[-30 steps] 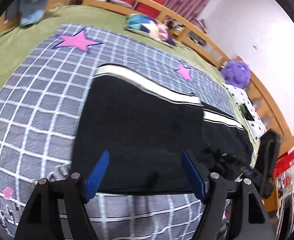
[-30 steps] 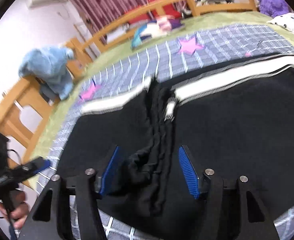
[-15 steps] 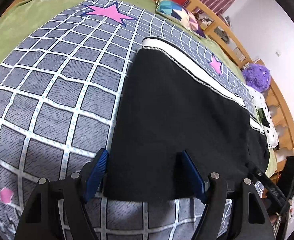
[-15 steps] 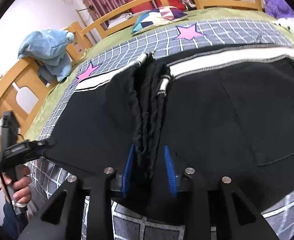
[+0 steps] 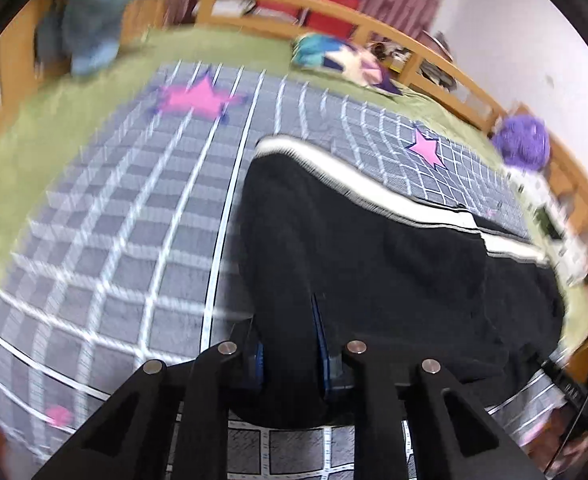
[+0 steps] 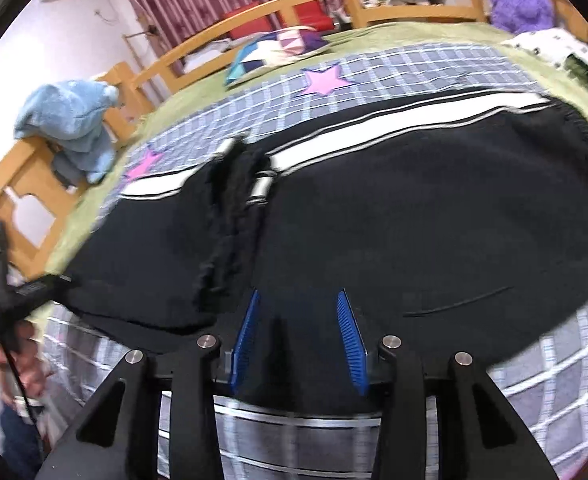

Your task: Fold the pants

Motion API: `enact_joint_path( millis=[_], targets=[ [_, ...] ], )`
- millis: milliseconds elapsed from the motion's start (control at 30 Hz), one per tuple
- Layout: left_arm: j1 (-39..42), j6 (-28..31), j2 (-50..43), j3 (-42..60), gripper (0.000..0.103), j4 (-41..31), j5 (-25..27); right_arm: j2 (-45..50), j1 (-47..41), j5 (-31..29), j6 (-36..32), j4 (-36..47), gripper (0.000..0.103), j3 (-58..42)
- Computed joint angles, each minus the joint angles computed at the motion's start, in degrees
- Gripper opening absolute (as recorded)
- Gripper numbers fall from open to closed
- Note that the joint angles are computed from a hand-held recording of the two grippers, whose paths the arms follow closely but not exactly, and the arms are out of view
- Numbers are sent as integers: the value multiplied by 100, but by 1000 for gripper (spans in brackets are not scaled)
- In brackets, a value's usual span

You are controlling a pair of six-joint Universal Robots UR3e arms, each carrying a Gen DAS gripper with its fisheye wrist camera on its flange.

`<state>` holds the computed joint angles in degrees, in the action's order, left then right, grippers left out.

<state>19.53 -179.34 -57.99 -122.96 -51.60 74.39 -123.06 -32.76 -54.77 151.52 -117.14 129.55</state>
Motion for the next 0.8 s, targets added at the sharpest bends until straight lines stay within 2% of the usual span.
enact_joint_path(
  millis=[67,167,300,400,633,733,800],
  targets=[
    [-916,-301,-446,637,18,139,863,-65,-178,-141,-120,60,40,-64],
    [-1959,-608,-1045,1620,18,115,1658,-335,-928,79,-616,604,40,-203],
    [-3101,-981,-1930,3009,17,-74,2293,-306,-1763,317,-1255,1102,40,-554],
    [-3923,-1196,-2833,4191,17,-218,2614,-126,-2112,204,-1376,904,40,-768],
    [-5191,-1367,-5433,7344,16,-897,2521,429,-3401,216,-2489,2453,40,-1935],
    [-5431,-1409,-6595,8699,16,-1357,2007,367,-3872,205,-2922,2739,40,-2045],
    [-5440,-1417,-7039,9191,16,-1656,1582,454,-4021,187,-3058,2816,40,-2081]
  ],
)
